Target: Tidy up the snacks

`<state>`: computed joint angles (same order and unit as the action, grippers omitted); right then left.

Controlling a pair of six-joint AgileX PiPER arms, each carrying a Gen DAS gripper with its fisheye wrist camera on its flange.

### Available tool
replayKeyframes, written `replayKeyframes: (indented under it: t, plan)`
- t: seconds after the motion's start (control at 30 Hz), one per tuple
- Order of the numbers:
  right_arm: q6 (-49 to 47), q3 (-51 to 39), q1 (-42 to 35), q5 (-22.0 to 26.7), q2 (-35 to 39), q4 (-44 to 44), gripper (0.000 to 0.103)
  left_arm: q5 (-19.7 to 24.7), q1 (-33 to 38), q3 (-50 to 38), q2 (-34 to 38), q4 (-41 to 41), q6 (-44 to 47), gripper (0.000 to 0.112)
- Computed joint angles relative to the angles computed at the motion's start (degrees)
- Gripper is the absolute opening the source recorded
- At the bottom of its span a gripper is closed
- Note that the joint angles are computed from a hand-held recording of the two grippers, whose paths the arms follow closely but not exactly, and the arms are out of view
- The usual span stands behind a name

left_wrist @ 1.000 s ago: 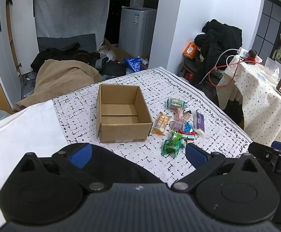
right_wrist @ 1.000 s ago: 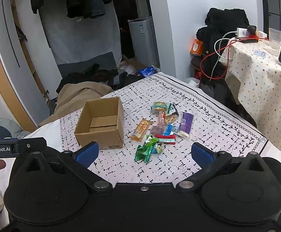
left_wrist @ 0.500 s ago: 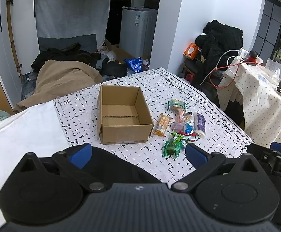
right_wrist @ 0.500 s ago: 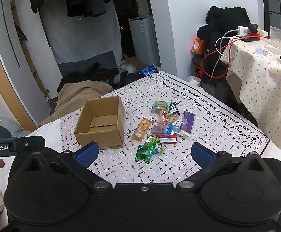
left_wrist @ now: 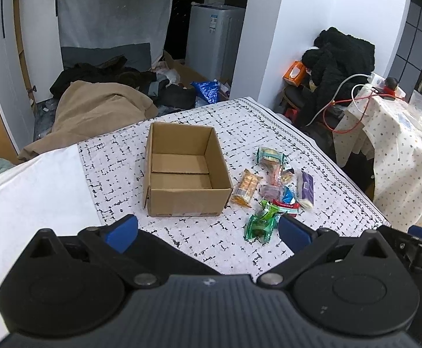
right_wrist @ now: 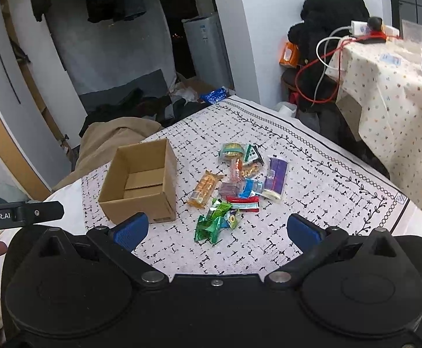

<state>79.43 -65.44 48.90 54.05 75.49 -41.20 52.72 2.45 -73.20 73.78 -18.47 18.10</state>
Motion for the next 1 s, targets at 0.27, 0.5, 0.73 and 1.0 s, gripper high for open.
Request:
replayKeyframes:
  t: [0.27, 0.5, 0.73, 1.0]
  plan:
    - [-2.30, 3.47, -6.20, -6.63, -0.20, 1.99, 0.103, -2.22, -4.17, -1.12, 3.49, 5.20, -6.25, 0.103]
    - [-1.55, 7.69, -12.36, -15.46, -1.34, 2.13, 0.097, -2.94, -7.85, -3.05, 6.97, 7.47, -9.41, 0.103]
    - [-10.24, 8.35, -20.22, -21.61, 0.73, 11.37, 0.080, -2.97, -12.73, -6.88, 11.50, 10.93, -12.75, 0.102]
    - [-23.39, 8.19, -26.90, -25.76, 5.58, 24.57, 0.068, -2.36, -15.77, -11.07, 18.73, 11.24, -15.63, 0.100]
